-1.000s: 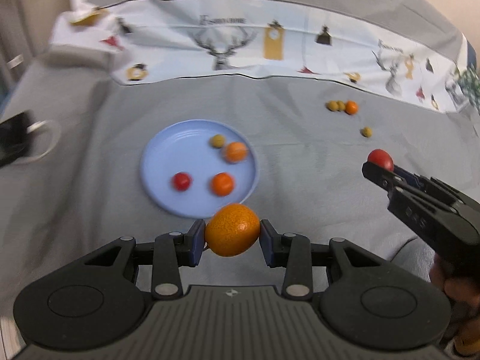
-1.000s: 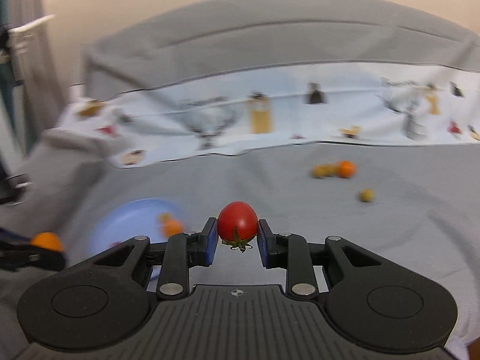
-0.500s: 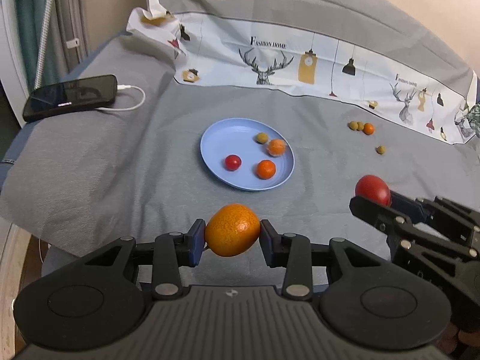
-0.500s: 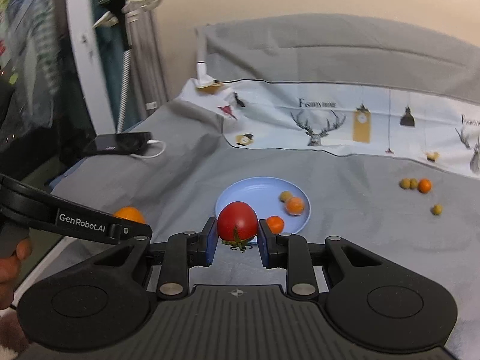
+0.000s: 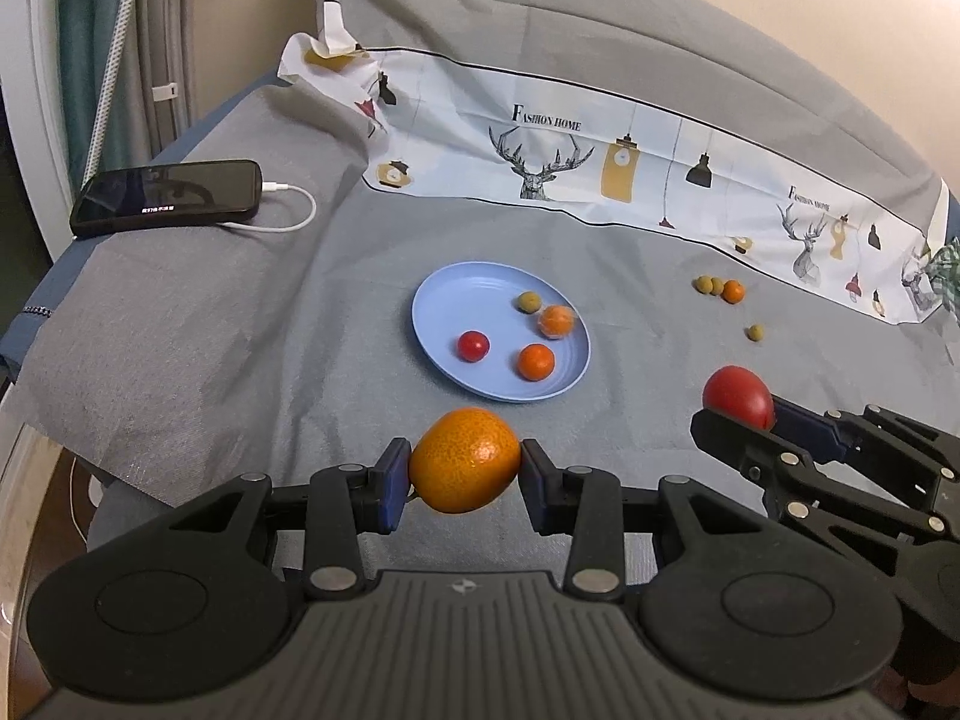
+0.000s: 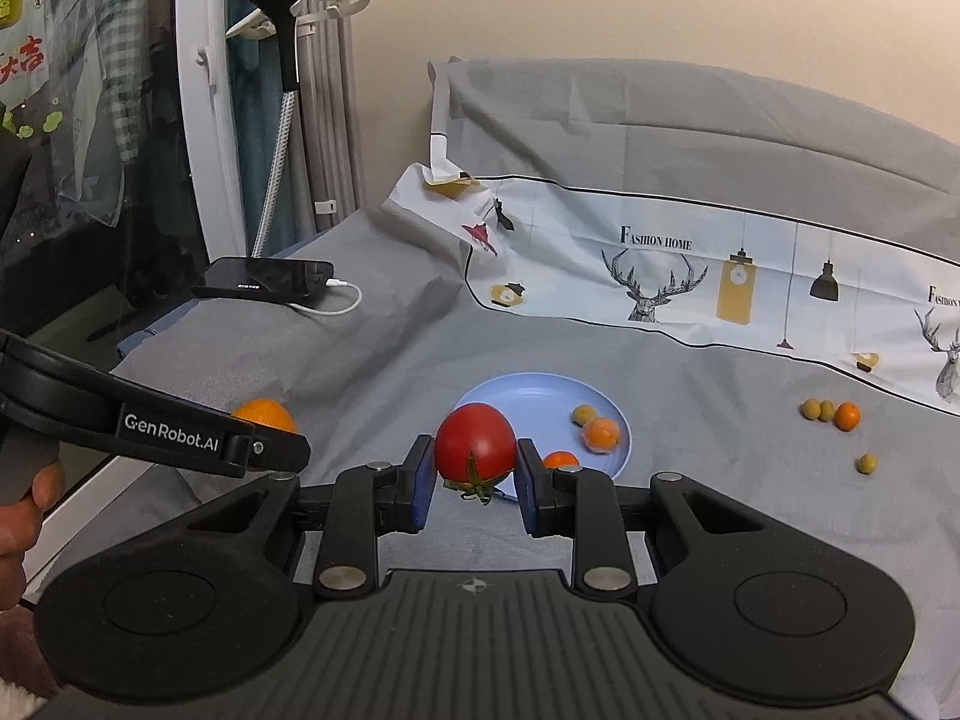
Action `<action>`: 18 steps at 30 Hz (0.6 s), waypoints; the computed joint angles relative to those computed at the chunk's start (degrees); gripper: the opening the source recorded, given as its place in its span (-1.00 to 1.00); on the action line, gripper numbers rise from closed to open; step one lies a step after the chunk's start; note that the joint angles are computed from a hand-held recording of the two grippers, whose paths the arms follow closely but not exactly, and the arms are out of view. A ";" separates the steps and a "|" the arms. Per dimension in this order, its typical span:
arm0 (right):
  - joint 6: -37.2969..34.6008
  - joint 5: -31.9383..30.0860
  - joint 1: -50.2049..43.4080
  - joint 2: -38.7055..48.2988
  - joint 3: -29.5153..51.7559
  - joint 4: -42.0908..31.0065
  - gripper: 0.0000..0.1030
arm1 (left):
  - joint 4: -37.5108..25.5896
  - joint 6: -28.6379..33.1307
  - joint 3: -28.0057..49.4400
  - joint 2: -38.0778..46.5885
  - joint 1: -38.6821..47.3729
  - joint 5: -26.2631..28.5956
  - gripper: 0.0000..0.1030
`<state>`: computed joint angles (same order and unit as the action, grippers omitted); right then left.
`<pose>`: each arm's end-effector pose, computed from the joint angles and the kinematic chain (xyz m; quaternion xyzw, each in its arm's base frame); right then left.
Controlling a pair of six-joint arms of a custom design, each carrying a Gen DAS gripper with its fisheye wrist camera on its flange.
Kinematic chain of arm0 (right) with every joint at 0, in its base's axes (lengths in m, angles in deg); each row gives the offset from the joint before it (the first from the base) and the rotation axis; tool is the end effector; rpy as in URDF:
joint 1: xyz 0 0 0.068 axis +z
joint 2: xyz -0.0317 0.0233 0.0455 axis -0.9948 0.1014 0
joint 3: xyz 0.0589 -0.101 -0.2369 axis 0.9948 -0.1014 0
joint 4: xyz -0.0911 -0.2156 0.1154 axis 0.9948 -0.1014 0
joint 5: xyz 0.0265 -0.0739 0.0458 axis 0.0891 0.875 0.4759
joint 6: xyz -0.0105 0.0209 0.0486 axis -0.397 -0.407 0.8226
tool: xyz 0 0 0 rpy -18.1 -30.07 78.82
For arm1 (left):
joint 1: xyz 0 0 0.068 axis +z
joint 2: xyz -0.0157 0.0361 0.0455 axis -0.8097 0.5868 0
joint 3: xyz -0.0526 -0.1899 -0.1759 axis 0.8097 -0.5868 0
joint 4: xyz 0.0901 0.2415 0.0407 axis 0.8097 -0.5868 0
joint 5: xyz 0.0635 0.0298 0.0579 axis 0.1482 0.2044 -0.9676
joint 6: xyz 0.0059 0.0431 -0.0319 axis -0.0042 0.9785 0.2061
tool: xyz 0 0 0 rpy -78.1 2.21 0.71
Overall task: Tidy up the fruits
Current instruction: 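Carry the orange and red tomato over the blue plate with both tools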
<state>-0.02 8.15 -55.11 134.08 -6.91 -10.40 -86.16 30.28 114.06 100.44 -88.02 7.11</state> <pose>0.2177 0.1298 0.3382 -0.3057 0.8198 0.1931 0.4440 0.1489 -0.0802 0.3357 -0.1879 0.9155 -0.0019 0.3557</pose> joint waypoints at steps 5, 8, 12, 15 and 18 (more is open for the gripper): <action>-0.33 -0.32 -0.28 0.23 -0.08 -0.09 -0.43 | 0.42 0.02 -0.05 0.47 0.18 0.19 -0.17; -0.34 -0.44 -0.39 0.46 -0.03 -0.12 -0.43 | 0.63 0.31 -0.09 0.59 0.69 0.59 -0.17; -0.25 -0.73 -0.67 0.77 -0.02 -0.13 -0.43 | 0.91 0.76 -0.07 0.75 1.42 1.00 -0.17; -0.23 -0.81 -0.65 1.42 0.32 -0.15 -0.43 | 1.27 1.28 -0.12 0.88 2.19 1.49 -0.17; -0.34 -1.07 -0.88 1.93 0.47 -0.10 -0.43 | 1.65 1.81 -0.30 0.91 2.93 2.05 -0.17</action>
<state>-0.36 7.08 -55.99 136.01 -6.43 -10.51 -84.52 32.09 113.76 101.35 -85.09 9.16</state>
